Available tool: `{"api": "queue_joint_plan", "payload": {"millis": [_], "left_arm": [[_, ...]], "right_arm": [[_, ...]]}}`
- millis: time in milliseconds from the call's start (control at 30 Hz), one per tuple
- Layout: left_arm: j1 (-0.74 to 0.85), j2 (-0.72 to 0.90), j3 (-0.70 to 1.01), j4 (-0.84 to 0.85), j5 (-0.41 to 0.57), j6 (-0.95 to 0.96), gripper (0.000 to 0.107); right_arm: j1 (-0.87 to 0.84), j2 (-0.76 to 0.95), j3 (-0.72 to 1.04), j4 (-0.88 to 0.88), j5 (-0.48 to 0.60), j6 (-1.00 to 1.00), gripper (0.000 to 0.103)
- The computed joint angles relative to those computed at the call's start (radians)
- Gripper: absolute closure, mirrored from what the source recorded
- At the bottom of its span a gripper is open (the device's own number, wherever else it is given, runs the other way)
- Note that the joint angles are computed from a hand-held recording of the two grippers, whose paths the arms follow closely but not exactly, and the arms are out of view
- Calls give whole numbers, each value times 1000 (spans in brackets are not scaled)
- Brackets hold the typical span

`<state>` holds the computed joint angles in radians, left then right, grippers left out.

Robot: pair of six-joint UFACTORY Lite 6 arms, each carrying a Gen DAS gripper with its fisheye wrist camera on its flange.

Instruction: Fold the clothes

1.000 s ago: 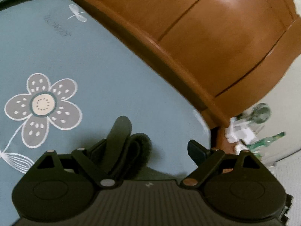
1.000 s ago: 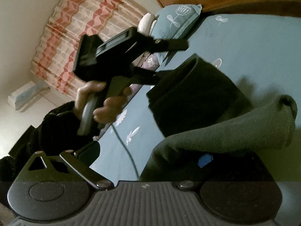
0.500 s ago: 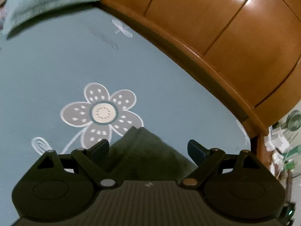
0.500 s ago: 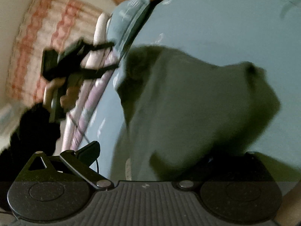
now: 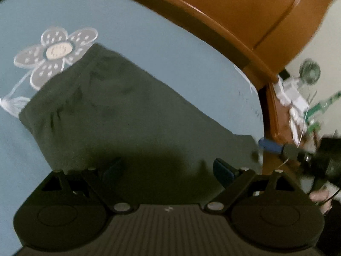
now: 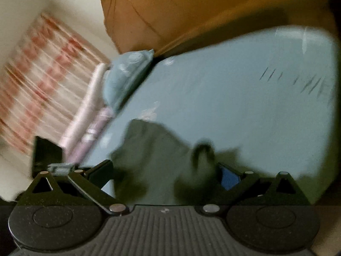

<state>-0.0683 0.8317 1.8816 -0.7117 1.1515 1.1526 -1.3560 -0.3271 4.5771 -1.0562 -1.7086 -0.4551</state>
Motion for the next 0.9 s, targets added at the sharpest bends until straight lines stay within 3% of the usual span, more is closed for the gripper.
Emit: {"api": "queue_joint_plan", "payload": {"millis": [133,300,367,467,733,900], "left_arm": [[-7,-100,-112,-10,-38,98,16],[-7,-105,-181,0,-92,131,16],[4,-114,-215,-17,-110,159,16],[18,-138,-239,-30,-106,166,15],[-44,-98,-105,-96,-89,111,15],[-103,29,44,-101,-205,14,15]], "right_arm": [[-16,-45,-205,-4,-84,-419,0],[-134,-254,-477,69,55,-864,0],[-191,-330,-539,188,87,-916,0],[-199,-417,-649,199,26,-1009,0],[-212,-392,-639,215,35,-994,0],[-218,-424,-682,220,16,-1010,0]]}}
